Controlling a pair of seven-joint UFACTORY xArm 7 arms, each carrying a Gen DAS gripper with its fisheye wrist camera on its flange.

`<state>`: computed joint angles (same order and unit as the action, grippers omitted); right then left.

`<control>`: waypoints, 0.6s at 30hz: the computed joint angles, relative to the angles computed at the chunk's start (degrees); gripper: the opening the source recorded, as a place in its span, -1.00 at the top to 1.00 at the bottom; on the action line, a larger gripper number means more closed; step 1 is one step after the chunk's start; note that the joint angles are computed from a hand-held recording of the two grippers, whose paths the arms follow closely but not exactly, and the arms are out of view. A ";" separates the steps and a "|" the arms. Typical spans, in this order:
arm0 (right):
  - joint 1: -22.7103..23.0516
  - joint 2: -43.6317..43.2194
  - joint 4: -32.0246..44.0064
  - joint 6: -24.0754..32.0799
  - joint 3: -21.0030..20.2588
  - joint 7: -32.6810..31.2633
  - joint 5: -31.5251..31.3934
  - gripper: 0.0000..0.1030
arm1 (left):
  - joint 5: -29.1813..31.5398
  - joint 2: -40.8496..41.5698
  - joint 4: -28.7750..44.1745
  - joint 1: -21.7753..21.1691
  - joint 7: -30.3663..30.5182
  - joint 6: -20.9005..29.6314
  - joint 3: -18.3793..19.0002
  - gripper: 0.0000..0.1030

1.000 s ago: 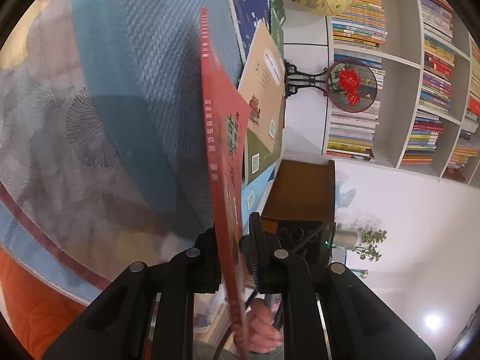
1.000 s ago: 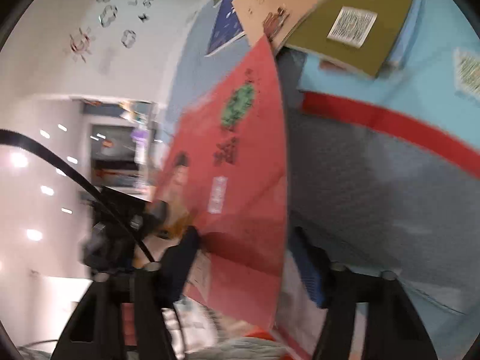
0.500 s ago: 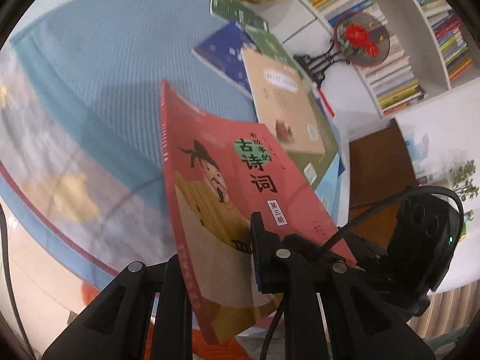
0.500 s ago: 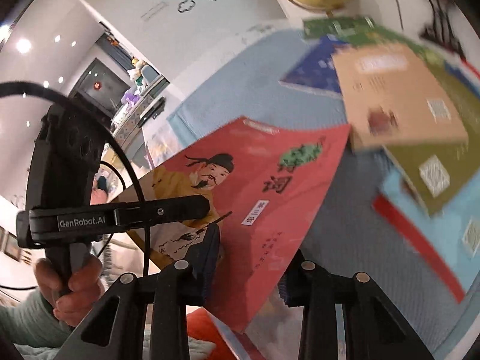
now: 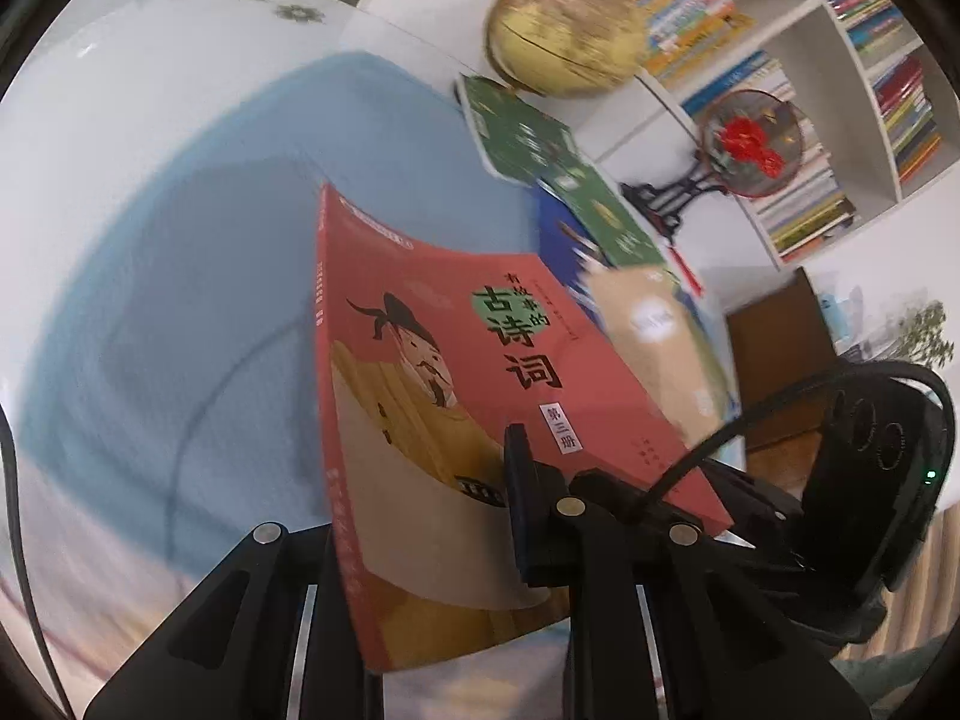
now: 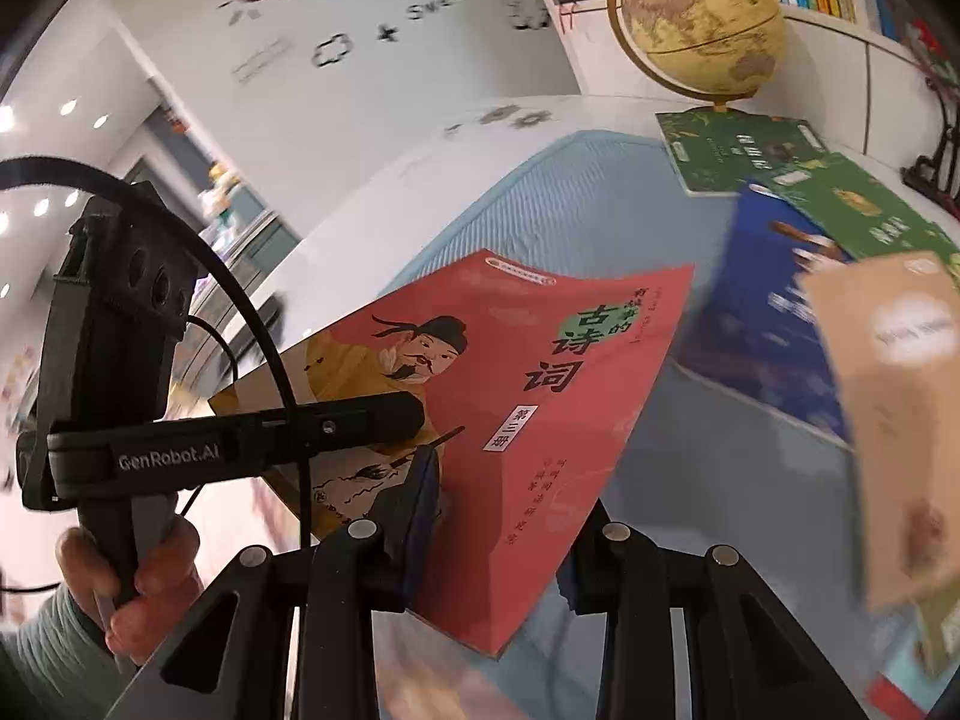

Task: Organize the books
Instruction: 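Lower the red book onto the bare table and open the right gripper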

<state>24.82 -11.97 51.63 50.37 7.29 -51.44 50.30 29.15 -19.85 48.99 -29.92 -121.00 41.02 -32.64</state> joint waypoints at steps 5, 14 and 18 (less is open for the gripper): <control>4.88 9.60 6.74 -16.63 7.55 13.66 -4.68 0.37 | -8.48 -14.20 -16.35 -3.31 17.68 -9.44 13.70 0.69; 9.38 25.28 20.89 -23.87 10.18 38.95 -24.16 0.37 | -15.80 -21.56 -26.56 -2.56 42.78 -15.27 28.19 0.64; 10.42 30.61 26.62 -22.53 10.14 46.69 -30.55 0.37 | -19.66 -20.93 -28.95 -2.13 50.61 -18.70 33.51 0.57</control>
